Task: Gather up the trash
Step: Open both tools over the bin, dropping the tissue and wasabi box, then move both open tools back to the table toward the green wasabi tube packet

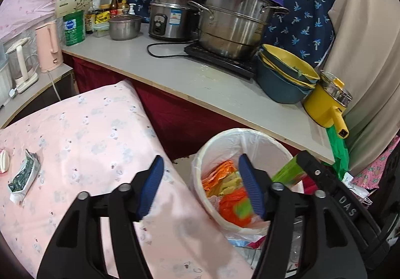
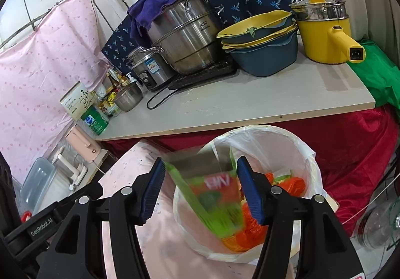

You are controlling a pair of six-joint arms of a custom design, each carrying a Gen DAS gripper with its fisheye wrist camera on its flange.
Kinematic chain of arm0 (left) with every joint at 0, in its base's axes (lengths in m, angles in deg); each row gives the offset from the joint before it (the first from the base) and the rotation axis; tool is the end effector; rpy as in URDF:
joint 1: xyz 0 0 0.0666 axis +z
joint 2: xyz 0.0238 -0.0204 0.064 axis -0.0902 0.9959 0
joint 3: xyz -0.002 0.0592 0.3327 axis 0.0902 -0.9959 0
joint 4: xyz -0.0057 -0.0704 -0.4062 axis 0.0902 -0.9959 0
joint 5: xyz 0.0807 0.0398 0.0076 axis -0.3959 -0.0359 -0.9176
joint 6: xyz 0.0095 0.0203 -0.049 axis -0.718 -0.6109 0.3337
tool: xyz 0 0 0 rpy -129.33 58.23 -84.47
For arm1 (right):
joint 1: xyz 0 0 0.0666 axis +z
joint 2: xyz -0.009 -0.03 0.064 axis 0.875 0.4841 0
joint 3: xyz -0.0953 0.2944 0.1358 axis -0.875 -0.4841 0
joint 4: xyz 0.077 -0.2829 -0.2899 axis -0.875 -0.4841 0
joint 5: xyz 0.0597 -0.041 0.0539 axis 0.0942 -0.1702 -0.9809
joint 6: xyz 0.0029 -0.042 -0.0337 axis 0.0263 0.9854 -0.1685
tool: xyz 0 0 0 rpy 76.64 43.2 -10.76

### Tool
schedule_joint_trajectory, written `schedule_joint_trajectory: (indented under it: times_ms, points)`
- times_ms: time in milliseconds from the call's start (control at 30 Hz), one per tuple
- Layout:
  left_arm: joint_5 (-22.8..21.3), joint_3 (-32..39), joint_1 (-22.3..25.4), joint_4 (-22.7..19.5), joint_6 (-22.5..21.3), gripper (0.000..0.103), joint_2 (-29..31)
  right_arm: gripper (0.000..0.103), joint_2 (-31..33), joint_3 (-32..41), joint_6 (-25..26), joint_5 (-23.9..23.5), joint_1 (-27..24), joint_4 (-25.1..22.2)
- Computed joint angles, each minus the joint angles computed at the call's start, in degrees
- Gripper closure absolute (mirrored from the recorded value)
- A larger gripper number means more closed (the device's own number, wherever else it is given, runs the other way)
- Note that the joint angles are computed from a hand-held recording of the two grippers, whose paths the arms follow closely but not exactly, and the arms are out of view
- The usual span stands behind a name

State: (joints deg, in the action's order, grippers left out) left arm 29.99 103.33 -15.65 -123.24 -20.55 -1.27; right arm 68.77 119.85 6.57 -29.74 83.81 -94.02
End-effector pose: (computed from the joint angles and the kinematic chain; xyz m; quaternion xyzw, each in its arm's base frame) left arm 0.4872 -0.0888 0.4806 -0.0727 0.9106 -0.0782 0.3992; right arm 0.4946 0.2069 0.4445 0.0850 0.8693 0.2289 0.4298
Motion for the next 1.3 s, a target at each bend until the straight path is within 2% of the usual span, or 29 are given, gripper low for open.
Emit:
schedule_joint_trajectory:
  times_ms: [367, 667, 1000, 1300]
  points:
    - [0.0, -4.8, 4.1, 0.2, 2.1, 0.036, -5.1, 0.042, 0.7, 2.9, 1.7, 1.0, 3.9, -1.0]
    - [0.6, -9.6, 10.6, -0.3, 3.1, 0.036, -10.9, 0.042, 3.9, 8.0, 3.7, 1.2, 9.8, -2.6]
    - [2.7, -14.7, 21.3, -0.9, 2.9, 0.032, -17.0, 0.042, 9.3, 15.0, 6.2, 1.4, 16.9, -5.2]
    - [6.4, -18.6, 33.1, -1.2, 1.2, 0.030, -20.5, 0.042, 16.6, 23.3, 7.1, 1.2, 23.1, -8.7]
